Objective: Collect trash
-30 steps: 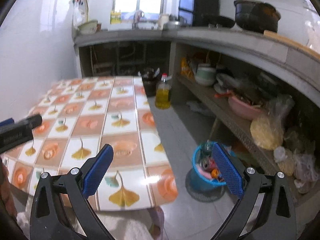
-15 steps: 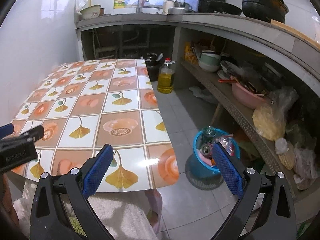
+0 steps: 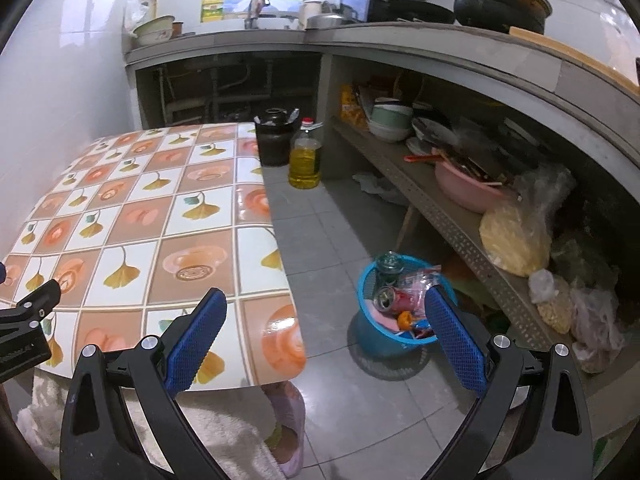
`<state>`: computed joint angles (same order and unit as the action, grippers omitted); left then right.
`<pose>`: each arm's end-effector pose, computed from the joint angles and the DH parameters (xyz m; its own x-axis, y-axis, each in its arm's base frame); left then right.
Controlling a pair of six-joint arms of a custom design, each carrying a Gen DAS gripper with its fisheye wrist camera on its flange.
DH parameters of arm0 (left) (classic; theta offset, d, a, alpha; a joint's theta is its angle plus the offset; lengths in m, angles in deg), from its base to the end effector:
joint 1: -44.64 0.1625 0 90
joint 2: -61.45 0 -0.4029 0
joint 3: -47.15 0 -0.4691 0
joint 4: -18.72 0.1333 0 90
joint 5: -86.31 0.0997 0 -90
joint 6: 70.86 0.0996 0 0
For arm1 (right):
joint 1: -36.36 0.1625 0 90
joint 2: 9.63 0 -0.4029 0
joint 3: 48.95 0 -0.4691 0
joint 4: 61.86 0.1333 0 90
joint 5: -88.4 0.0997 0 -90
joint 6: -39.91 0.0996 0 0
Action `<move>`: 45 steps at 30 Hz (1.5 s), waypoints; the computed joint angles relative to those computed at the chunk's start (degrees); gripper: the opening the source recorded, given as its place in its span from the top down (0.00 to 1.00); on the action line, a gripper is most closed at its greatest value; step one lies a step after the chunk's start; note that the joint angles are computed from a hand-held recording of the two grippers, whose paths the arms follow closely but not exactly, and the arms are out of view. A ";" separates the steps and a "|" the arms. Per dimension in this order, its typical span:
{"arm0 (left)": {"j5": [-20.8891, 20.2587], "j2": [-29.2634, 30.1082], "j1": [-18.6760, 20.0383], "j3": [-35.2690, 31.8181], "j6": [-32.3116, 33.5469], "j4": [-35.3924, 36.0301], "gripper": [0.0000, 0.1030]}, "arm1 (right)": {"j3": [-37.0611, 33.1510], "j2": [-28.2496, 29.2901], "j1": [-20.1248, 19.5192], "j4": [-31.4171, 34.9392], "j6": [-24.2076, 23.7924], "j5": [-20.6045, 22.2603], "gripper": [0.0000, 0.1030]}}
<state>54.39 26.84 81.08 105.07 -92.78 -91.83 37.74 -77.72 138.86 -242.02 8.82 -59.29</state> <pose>-0.5620 -0.6858 0.1483 -0.5608 0.1956 -0.8045 0.6405 0.7183 -0.2718 0.1945 -0.6503 0.4644 -0.5601 0.4118 0.7188 -0.4177 0.6089 -0.6743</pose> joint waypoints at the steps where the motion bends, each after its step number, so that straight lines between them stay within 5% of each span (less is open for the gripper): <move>1: 0.01 0.11 0.03 -0.15 0.25 -0.09 0.05 | 0.00 -0.02 -0.01 -0.07 -0.05 0.03 0.08; 21: 0.84 0.49 0.76 -2.38 -0.67 5.14 0.05 | 0.46 -0.16 0.04 0.05 0.63 0.06 0.08; 45: -1.08 0.16 0.38 -1.32 3.17 1.64 0.05 | 0.63 -0.33 0.09 0.82 1.44 0.02 0.08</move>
